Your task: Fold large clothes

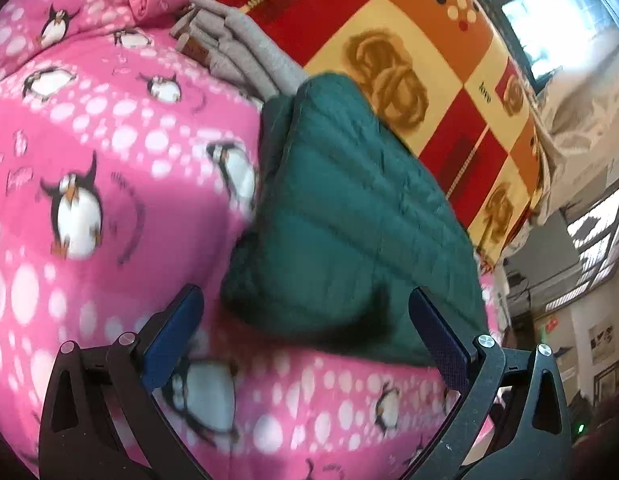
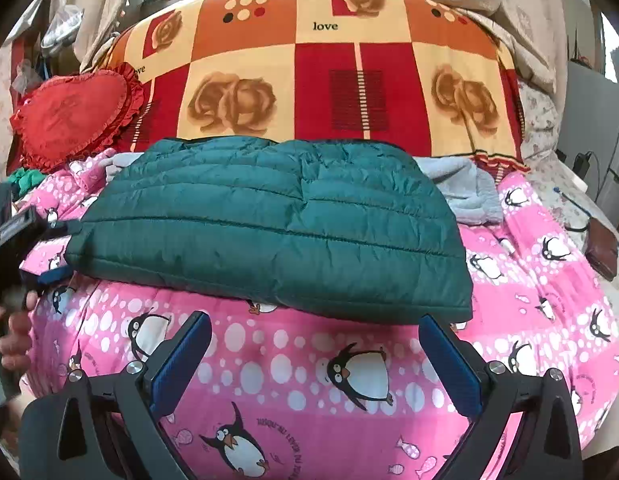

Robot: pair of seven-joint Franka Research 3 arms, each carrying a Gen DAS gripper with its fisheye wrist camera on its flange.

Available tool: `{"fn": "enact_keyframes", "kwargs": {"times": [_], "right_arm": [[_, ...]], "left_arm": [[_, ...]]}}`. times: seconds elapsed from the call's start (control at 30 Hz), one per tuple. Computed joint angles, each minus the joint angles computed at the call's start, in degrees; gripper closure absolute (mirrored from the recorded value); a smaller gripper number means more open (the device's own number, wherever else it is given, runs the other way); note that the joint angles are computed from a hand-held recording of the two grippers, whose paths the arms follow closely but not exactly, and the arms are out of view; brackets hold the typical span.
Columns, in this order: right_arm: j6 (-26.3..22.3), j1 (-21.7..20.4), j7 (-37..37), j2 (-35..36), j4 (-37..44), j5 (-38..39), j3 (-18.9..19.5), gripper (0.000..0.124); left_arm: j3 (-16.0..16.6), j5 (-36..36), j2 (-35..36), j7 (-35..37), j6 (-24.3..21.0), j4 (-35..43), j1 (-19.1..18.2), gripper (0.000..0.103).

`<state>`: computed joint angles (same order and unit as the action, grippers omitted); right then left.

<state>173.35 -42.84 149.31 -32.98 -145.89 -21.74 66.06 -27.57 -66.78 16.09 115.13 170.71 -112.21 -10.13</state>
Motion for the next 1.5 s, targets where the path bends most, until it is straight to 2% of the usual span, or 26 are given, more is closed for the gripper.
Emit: {"fn": "enact_keyframes", "kwargs": {"times": [0.07,0.13,0.2,0.27,0.3,0.37,0.43,0.5,0.57,0.6,0.67,0.77,0.87,0.93,0.97,1.03,1.1,1.2,1.3,1.37,1.43,1.47,1.5], "right_arm": [[0.6,0.3,0.2,-0.5,-0.4,0.1,-0.2,0.021],[-0.1,0.3,-0.2,0.5,0.0,0.2,-0.3,0.021],[-1.0,0.0,-0.3,1.2,0.6,-0.1,-0.1,0.021],[-1.7,-0.2,-0.3,1.8,1.1,-0.9,0.1,0.021],[-2.2,-0.4,-0.1,1.8,1.4,-1.3,0.4,0.021],[-2.8,-0.5,0.4,1.6,1.7,-2.2,0.8,0.021],[-3.3,-0.8,1.0,1.3,1.9,-3.0,1.0,0.021],[-3.9,-1.0,1.5,1.3,2.2,-3.6,1.3,0.021],[-4.7,-1.2,1.5,2.1,2.8,-4.4,1.5,0.021],[-4.9,-1.3,1.6,2.5,3.0,-4.8,1.5,0.021],[-5.5,-1.3,1.8,3.7,3.5,-5.8,1.3,0.021],[-6.0,-1.3,3.2,5.2,4.0,-7.4,0.9,0.021],[-5.8,-0.7,4.9,6.3,4.0,-9.2,-0.1,0.021],[-5.3,-0.2,6.2,6.7,3.7,-10.4,-1.0,0.021],[-5.1,0.1,7.0,6.8,3.5,-10.9,-1.4,0.021],[-4.6,0.6,8.3,7.4,3.3,-12.0,-2.3,0.021],[-4.4,1.4,9.1,8.4,3.2,-13.1,-3.4,0.021],[-3.7,2.3,10.9,9.1,2.9,-14.9,-4.8,0.021],[-3.2,3.2,13.0,9.2,2.6,-16.8,-6.1,0.021],[-0.2,4.2,13.7,10.3,1.9,-18.2,-8.3,0.021],[5.0,3.3,14.1,9.4,0.3,-18.9,-10.3,0.021],[6.4,2.1,14.2,7.4,-0.6,-18.4,-10.7,0.021],[8.6,0.8,13.8,5.9,-1.6,-17.9,-12.3,0.021]], "left_arm": [[2.0,5.2,1.2,-3.2,0.9,2.1,-1.1,0.001],[4.3,13.0,3.2,-8.4,-0.8,5.3,-1.7,0.001],[6.9,21.1,6.9,-13.0,-3.8,11.7,-2.7,0.001],[6.8,25.1,10.3,-14.2,-7.6,17.3,-1.7,0.001],[6.6,27.3,13.4,-15.1,-11.3,22.1,-1.3,0.001],[5.3,30.1,18.1,-15.9,-17.3,29.1,-0.1,0.001],[2.6,31.5,22.7,-14.8,-22.1,35.1,1.5,0.001],[1.9,33.7,25.6,-15.4,-24.2,38.4,1.5,0.001],[3.8,37.9,29.2,-19.9,-27.2,42.9,0.0,0.001],[2.9,38.0,31.3,-19.6,-28.8,45.0,0.6,0.000],[0.5,37.8,33.0,-15.5,-27.8,45.9,1.8,0.000],[1.3,41.5,36.7,-14.9,-32.0,52.5,-0.1,0.000],[0.6,41.4,40.5,-14.3,-34.9,58.4,-0.4,0.000],[-0.2,40.2,40.1,-12.6,-33.6,57.0,0.2,0.000],[-1.1,39.0,38.6,-10.4,-30.8,53.7,1.2,0.003],[-3.1,36.8,37.1,-6.4,-27.7,50.0,2.8,0.019],[-5.7,34.0,35.3,-1.4,-24.0,45.6,4.9,0.042],[-7.4,31.9,33.0,3.7,-18.3,41.0,6.0,0.053],[-6.8,32.7,31.5,4.1,-15.1,38.8,5.2,0.054],[-4.4,35.3,32.0,0.7,-16.0,40.6,3.1,0.052],[-2.5,37.7,32.8,-2.8,-17.4,42.6,1.5,0.042],[-1.2,39.0,32.8,-5.1,-18.0,42.9,0.8,0.032],[-1.2,39.5,33.0,-6.1,-18.5,43.0,1.0,0.029]]}}
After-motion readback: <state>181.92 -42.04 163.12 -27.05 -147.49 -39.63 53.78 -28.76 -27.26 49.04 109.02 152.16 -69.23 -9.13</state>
